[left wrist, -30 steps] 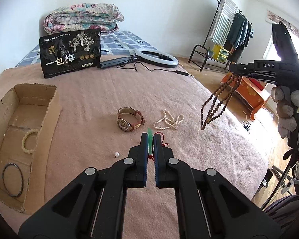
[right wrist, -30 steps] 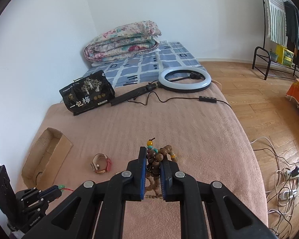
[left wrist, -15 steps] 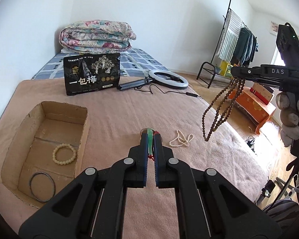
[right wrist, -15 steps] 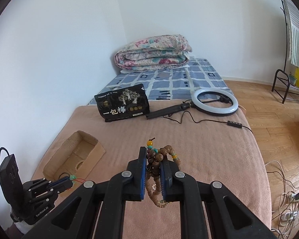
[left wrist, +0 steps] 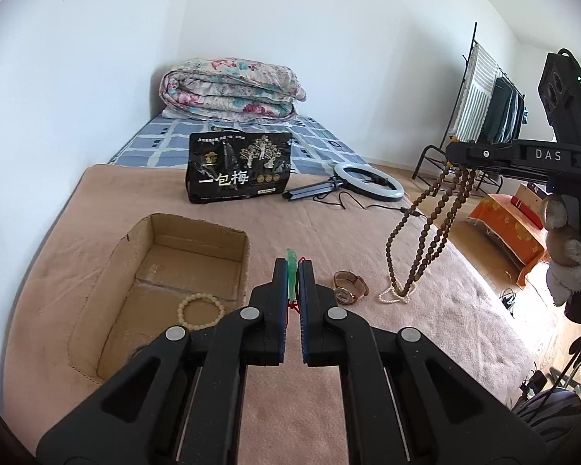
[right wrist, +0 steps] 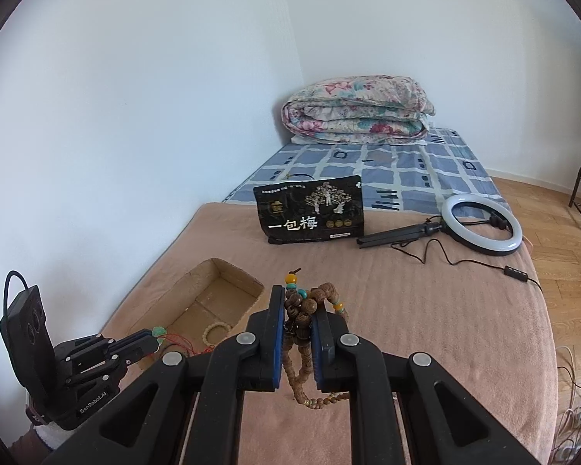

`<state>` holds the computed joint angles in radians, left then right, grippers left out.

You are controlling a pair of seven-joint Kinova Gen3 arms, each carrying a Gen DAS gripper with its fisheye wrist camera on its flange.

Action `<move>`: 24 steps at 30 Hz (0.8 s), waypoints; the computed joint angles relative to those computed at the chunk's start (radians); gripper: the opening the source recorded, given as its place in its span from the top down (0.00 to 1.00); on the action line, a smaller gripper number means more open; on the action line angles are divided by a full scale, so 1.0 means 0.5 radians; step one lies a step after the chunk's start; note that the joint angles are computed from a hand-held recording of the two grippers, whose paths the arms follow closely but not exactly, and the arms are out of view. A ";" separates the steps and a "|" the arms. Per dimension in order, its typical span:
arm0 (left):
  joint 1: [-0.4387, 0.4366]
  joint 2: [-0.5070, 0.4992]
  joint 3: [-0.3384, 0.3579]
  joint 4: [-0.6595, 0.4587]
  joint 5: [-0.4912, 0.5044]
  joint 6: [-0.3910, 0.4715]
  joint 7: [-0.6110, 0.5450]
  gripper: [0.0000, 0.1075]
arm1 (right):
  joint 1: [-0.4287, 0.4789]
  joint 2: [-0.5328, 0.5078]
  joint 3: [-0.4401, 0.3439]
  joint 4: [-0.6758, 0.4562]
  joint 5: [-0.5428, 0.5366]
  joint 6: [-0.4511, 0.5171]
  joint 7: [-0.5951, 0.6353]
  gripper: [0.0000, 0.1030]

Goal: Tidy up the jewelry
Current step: 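Lift and carry the necklace and pendant in both grippers over the box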

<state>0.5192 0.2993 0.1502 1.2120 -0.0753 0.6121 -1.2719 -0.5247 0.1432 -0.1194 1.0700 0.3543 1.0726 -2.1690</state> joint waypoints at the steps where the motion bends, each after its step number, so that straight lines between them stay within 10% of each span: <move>1: -0.003 -0.011 -0.014 0.010 -0.009 0.002 0.009 0.97 | -0.003 0.027 -0.006 -0.032 -0.011 0.002 0.012 0.91; 24: -0.220 -0.083 -0.068 0.162 -0.061 -0.037 0.070 0.97 | -0.215 0.635 0.142 -0.871 -0.294 0.203 0.309 0.91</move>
<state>0.4092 0.2578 0.1163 1.2929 -0.1057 0.5935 -1.2369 -0.6323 0.4608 -0.0482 0.6346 0.2072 1.1739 -2.0143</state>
